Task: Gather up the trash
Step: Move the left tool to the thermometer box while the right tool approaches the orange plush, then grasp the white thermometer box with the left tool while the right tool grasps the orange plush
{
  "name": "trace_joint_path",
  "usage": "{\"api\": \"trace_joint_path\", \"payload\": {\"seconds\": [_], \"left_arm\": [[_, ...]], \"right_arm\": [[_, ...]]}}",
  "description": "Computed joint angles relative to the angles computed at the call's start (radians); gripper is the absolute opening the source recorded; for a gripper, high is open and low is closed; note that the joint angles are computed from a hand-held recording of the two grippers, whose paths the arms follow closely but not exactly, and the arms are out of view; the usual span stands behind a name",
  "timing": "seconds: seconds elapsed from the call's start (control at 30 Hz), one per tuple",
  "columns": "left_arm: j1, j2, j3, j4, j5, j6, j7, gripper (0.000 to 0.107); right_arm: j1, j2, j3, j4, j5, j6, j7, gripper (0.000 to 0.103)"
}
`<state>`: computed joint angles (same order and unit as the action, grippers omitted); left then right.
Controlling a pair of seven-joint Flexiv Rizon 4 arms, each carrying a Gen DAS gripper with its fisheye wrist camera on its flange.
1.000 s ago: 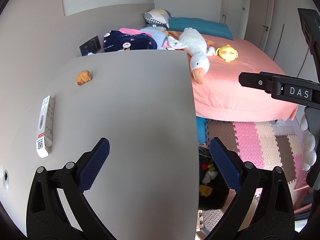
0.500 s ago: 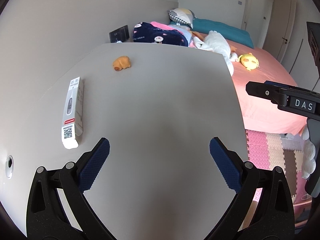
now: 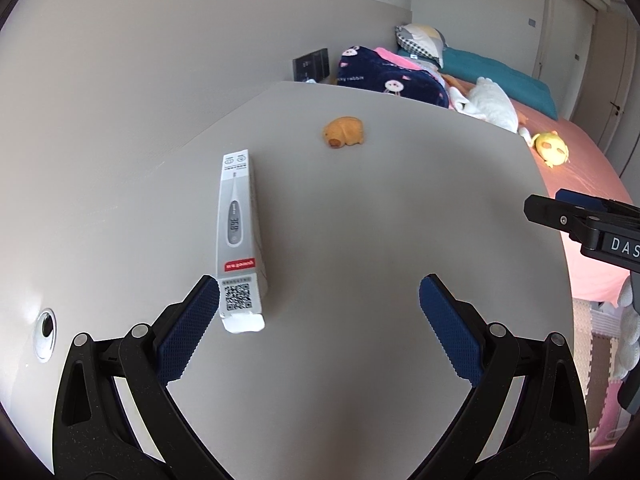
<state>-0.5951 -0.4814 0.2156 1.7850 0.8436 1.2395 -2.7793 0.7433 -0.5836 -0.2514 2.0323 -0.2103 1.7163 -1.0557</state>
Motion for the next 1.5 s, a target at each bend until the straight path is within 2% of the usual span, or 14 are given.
{"api": "trace_joint_path", "payload": {"seconds": [0.17, 0.37, 0.47, 0.53, 0.77, 0.87, 0.93, 0.97, 1.27, 1.43, 1.5], "left_arm": [[0.027, -0.016, 0.010, -0.004, -0.019, -0.012, -0.007, 0.096], [0.068, -0.041, 0.011, -0.009, -0.075, 0.007, 0.046, 0.084], [0.083, -0.054, 0.014, -0.012, -0.114, 0.010, 0.068, 0.076], [0.102, -0.061, 0.011, -0.005, -0.147, 0.030, 0.091, 0.067], [0.120, -0.091, 0.025, 0.001, -0.255, 0.057, 0.184, 0.056], [0.101, -0.099, 0.052, -0.006, -0.270, 0.057, 0.195, 0.043], [0.100, -0.099, 0.060, 0.001, -0.285, 0.073, 0.199, 0.029], [0.099, -0.099, 0.065, 0.005, -0.293, 0.081, 0.200, 0.027], [0.064, -0.100, 0.126, 0.029, -0.323, 0.123, 0.206, 0.027], [0.000, -0.099, 0.209, 0.024, -0.288, 0.098, 0.103, 0.027], [0.000, -0.094, 0.217, 0.027, -0.277, 0.086, 0.064, 0.027]], "right_arm": [[-0.025, -0.035, 0.033, -0.068, -0.025, -0.039, 0.007, 0.074], [-0.095, -0.083, 0.112, -0.159, -0.063, -0.085, 0.027, 0.074], [-0.123, -0.110, 0.145, -0.208, -0.087, -0.119, 0.036, 0.074], [-0.137, -0.127, 0.164, -0.239, -0.102, -0.134, 0.041, 0.074], [-0.165, -0.193, 0.211, -0.339, -0.135, -0.175, 0.054, 0.074], [-0.193, -0.227, 0.255, -0.396, -0.141, -0.208, 0.044, 0.074], [-0.208, -0.252, 0.280, -0.440, -0.145, -0.235, 0.031, 0.074], [-0.207, -0.261, 0.283, -0.457, -0.148, -0.245, 0.028, 0.074], [-0.220, -0.353, 0.336, -0.637, -0.142, -0.351, -0.019, 0.074], [-0.204, -0.399, 0.330, -0.727, -0.136, -0.403, -0.026, 0.074], [-0.204, -0.415, 0.336, -0.759, -0.134, -0.425, -0.042, 0.074]]}}
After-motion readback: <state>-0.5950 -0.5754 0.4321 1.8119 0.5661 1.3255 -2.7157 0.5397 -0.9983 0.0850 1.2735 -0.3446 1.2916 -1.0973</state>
